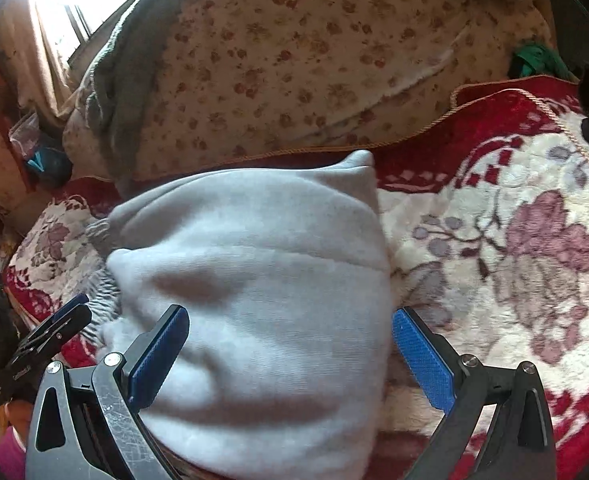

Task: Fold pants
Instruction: 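Release the bundle with both grippers and lift them away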

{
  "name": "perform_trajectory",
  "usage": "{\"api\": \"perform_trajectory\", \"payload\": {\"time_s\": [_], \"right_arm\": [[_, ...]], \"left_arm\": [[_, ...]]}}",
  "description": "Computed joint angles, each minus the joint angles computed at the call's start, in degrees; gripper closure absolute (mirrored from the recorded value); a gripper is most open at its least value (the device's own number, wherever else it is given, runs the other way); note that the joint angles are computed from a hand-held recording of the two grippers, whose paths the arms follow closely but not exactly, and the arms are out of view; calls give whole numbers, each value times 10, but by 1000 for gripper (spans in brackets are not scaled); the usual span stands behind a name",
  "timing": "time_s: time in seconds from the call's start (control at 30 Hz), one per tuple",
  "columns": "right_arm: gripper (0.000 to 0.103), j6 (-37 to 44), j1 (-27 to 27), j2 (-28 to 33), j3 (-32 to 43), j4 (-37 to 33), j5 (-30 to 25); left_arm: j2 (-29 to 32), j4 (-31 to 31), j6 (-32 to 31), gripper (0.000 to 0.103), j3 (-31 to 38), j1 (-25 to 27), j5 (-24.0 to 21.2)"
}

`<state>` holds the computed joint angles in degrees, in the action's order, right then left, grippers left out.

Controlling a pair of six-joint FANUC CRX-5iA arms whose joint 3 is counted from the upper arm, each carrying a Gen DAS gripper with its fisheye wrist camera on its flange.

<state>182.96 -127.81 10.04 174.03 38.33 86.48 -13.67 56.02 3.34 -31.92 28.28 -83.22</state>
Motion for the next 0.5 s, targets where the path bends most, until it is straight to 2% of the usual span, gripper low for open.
{"api": "perform_trajectory", "payload": {"time_s": [0.07, 0.4, 0.5], "right_arm": [[0, -2, 4, -9, -8, 6, 0], [0, 3, 55, -59, -60, 66, 75], [0, 3, 70, -67, -71, 84, 98]], "left_arm": [[-19, 4, 0, 8, -6, -7, 13], [-88, 0, 35, 7, -39, -66, 94], [-96, -1, 47, 7, -42, -76, 103]]}}
